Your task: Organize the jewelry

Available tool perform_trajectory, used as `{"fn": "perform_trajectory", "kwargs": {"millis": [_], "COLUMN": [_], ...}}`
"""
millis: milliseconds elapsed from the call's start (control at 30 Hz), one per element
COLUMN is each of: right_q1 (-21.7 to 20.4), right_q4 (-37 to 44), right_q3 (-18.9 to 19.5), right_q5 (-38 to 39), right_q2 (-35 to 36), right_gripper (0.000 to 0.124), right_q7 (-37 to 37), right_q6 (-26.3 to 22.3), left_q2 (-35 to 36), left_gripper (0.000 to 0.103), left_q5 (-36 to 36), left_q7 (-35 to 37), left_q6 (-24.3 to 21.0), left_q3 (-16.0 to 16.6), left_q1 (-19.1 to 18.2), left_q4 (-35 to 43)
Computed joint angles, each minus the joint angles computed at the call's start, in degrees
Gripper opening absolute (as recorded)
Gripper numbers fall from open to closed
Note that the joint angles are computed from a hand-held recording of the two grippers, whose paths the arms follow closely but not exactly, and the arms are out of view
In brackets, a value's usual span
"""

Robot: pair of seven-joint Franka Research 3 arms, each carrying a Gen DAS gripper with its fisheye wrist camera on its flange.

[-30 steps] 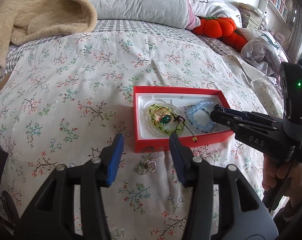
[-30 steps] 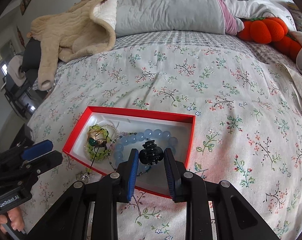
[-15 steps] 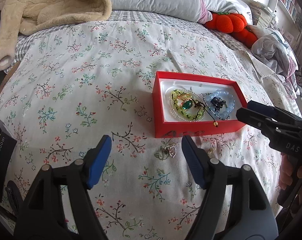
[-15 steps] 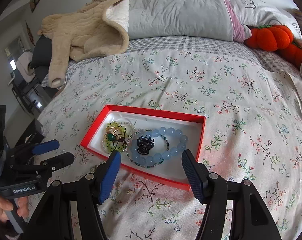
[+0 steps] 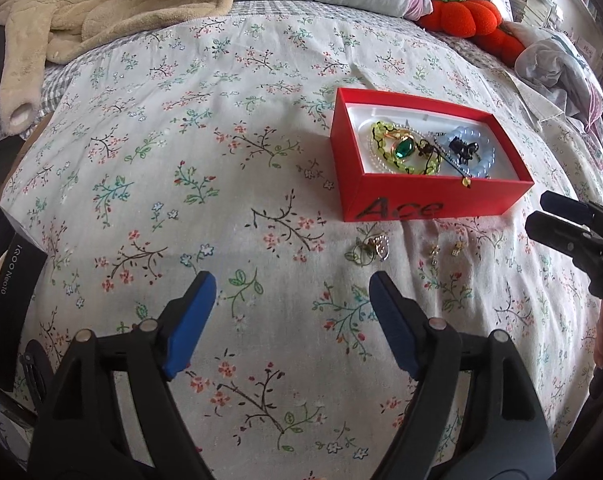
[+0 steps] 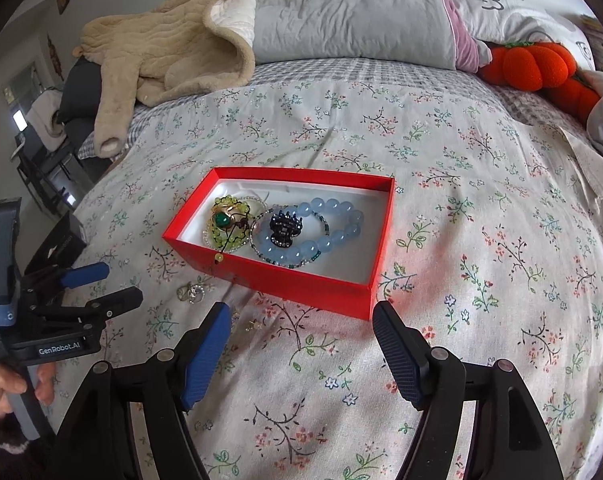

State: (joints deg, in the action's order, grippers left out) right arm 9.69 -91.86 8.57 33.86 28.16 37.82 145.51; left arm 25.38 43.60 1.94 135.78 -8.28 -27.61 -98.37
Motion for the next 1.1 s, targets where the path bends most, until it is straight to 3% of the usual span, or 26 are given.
{"fn": "perform_trajectory", "kwargs": {"millis": [267,533,733,1100], "right_q1": [1.49,2.12,2.14,1.76], "right_q4": [-2.07,-1.53,-0.11,0.95], "right_q3": [-1.69,-2.28,-2.32,-2.32], "right_q5": [-4.33,-7.99,-9.29,-10.65], "right_q2": [0.09,1.26,2.38,3.21], "right_gripper": [0.075,0.076,0.076,0.075], "right_q7": [2.82,6.39,7.82,8.49], "right_q6": [1.23,1.03,0.68,-0.27], "left_q2": [1.92,4.19,6.15,6.66], "left_gripper": [0.079,0.079,0.064,0.027], "left_q5": [-0.73,0.58,2.13,0.95], "left_q7": [3.8,8.21,11.92,16.04], "left_q6": [0.96,7.6,11.47,15.26], "left_q3": [-0.31,0.94,2.41,3.14], "left_q1": [-0.12,0.14,-0.33,-0.19], "left_q4": [0.71,1.26,2.88,3.13]}}
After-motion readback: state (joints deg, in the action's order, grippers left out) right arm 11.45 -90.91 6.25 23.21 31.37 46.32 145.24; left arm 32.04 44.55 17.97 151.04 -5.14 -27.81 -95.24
